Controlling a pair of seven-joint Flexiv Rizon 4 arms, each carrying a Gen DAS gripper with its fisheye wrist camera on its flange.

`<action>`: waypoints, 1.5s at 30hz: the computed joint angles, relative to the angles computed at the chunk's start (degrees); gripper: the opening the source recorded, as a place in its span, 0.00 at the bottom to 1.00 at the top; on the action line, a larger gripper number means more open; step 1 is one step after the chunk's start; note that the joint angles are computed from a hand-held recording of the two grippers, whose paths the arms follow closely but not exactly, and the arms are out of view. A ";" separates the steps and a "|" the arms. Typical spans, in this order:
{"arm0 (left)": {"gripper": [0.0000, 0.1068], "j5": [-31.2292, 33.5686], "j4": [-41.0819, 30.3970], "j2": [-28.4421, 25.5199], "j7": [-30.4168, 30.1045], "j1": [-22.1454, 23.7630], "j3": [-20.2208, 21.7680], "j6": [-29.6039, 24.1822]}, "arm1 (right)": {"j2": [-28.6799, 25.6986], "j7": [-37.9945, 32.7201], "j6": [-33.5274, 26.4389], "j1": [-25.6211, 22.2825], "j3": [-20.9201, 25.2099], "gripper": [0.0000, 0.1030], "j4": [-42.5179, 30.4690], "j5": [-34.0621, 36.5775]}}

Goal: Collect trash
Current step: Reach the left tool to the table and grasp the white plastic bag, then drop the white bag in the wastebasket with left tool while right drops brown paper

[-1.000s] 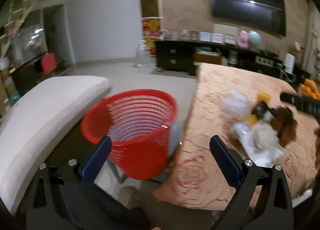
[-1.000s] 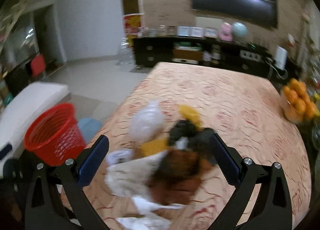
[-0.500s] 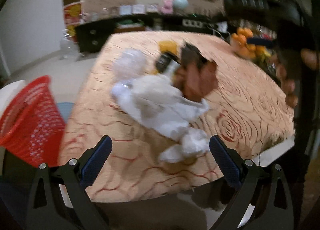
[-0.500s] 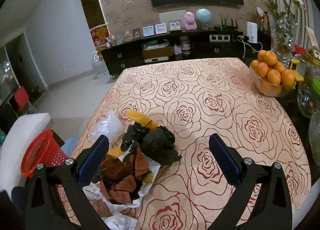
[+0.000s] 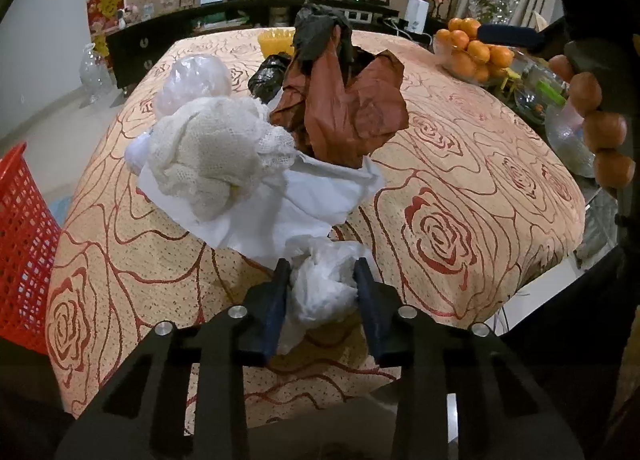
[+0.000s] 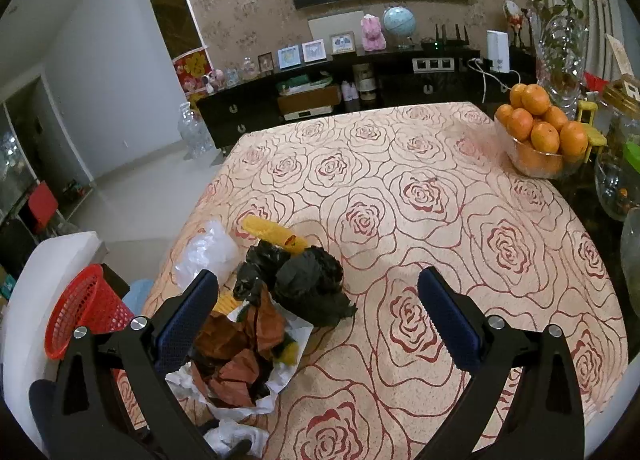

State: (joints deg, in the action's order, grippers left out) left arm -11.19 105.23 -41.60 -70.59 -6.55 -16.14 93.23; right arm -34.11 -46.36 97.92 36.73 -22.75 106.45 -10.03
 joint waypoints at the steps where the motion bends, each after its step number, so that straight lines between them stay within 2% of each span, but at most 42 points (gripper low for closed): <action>1: 0.27 0.04 0.47 0.04 0.14 0.90 -0.93 0.46 | 0.03 -0.29 0.23 -0.79 1.05 0.94 -0.11 -0.11; 8: 0.27 2.22 5.47 2.59 -0.90 7.21 -6.48 6.43 | -0.55 -6.54 1.49 -10.73 15.42 0.94 -2.73 -2.98; 10: 0.27 3.26 7.10 3.70 -2.24 9.43 -7.74 8.66 | -1.40 -9.56 -1.19 -15.64 22.60 0.94 -4.49 -5.23; 12: 0.27 4.30 8.06 4.55 -4.03 11.26 -8.45 10.23 | -2.33 -11.32 -4.17 -17.50 26.02 0.94 -5.84 -6.19; 15: 0.27 5.47 8.64 5.79 -6.96 12.28 -7.47 12.08 | -3.35 -11.15 -8.64 -14.71 23.56 0.93 -6.93 -7.19; 17: 0.27 5.69 8.65 6.50 -9.05 12.25 -5.86 12.93 | -4.29 -10.79 -10.64 -14.32 23.29 0.81 -7.85 -7.38; 20: 0.27 6.01 8.30 7.10 -11.38 12.08 -3.93 13.08 | -5.52 -12.07 -12.10 -16.96 26.91 0.62 -9.33 -6.20; 23: 0.27 5.90 8.24 7.82 -13.32 11.11 -1.41 13.65 | -4.92 -11.37 -10.75 -15.51 24.90 0.51 -8.51 -6.24; 29: 0.27 5.69 8.50 9.48 -15.52 8.59 4.36 15.88 | -3.69 -10.67 -6.25 -14.43 22.61 0.47 -7.55 -6.04; 31: 0.27 5.45 8.41 9.91 -16.04 8.21 5.86 16.72 | -3.12 -9.98 -3.74 -11.90 19.24 0.47 -6.66 -6.24; 33: 0.27 5.19 8.68 10.33 -16.65 7.96 6.97 17.35 | -3.06 -9.97 -2.10 -11.11 18.22 0.46 -6.53 -6.08; 36: 0.27 2.95 8.04 10.74 -16.43 5.08 11.48 17.57 | -3.16 -10.27 -0.59 -10.70 17.78 0.46 -6.93 -5.57; 40: 0.27 0.21 7.13 10.80 -15.41 3.10 15.55 18.22 | -3.50 -9.93 0.42 -6.42 12.83 0.46 -7.36 -4.61; 43: 0.27 -4.18 5.20 9.91 -13.52 -0.42 20.88 17.79 | -4.19 -9.71 0.42 -3.75 10.02 0.46 -8.20 -4.13; 44: 0.27 -6.96 4.03 9.06 -12.34 -3.16 24.46 17.50 | -4.50 -9.78 0.29 -3.40 9.81 0.46 -8.73 -4.16; 45: 0.27 -8.63 3.62 8.53 -11.46 -4.56 26.28 17.86 | -4.77 -9.90 0.39 -3.05 9.54 0.46 -9.03 -4.20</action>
